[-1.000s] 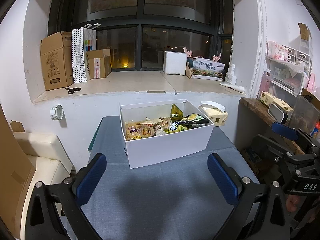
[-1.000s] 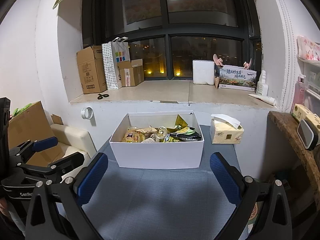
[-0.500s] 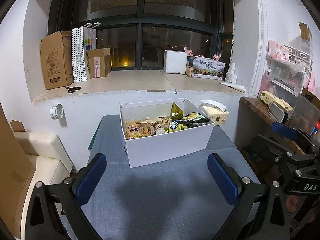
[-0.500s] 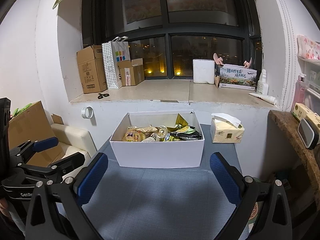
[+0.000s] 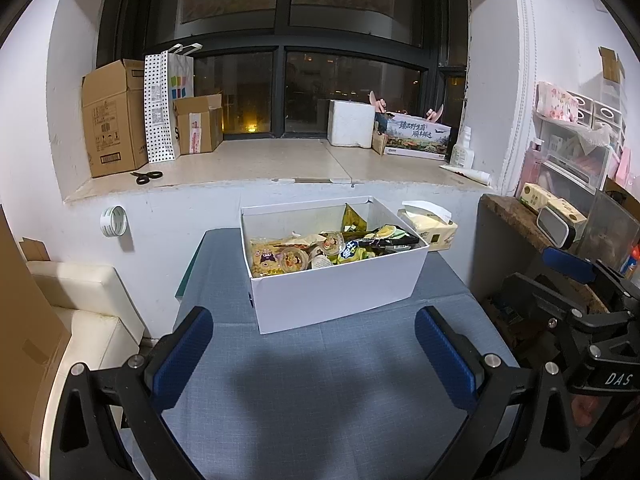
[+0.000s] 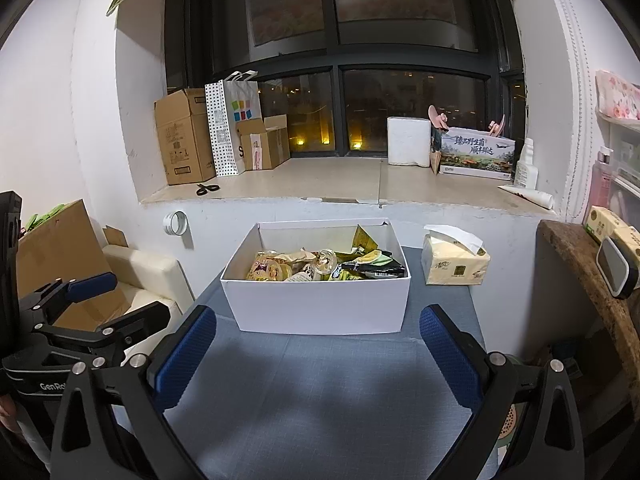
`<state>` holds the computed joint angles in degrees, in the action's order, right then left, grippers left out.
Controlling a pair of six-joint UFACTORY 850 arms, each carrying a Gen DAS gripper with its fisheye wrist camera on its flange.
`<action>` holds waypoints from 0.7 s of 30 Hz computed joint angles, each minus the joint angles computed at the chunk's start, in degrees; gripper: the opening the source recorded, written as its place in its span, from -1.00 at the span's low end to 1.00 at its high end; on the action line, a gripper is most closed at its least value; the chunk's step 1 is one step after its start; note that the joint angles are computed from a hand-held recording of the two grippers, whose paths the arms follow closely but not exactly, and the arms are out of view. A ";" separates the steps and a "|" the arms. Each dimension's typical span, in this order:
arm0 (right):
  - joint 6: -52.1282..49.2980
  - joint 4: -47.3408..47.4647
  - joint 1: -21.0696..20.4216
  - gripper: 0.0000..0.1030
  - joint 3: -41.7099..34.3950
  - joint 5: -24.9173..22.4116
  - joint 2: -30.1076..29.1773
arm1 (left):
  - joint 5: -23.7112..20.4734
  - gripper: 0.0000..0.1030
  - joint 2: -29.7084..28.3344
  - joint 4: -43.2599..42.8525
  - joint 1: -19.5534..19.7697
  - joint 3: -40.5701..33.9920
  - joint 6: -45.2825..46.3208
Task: Organize snacks
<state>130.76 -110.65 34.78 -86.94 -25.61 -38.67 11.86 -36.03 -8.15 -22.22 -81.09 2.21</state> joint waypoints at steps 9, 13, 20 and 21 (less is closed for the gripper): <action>-0.49 0.52 0.08 1.00 -0.18 0.01 -0.13 | 0.04 1.00 0.01 -0.63 -0.13 0.07 0.50; -0.53 0.61 0.09 1.00 -0.23 0.05 -0.15 | -0.03 1.00 0.00 -1.12 -0.17 0.09 0.87; -0.97 0.71 0.16 1.00 -0.48 0.27 -0.50 | 0.28 1.00 0.18 -2.05 -0.12 0.35 1.80; -1.03 0.71 0.14 1.00 -0.46 0.23 -0.48 | 0.36 1.00 0.24 -2.07 -0.11 0.45 1.83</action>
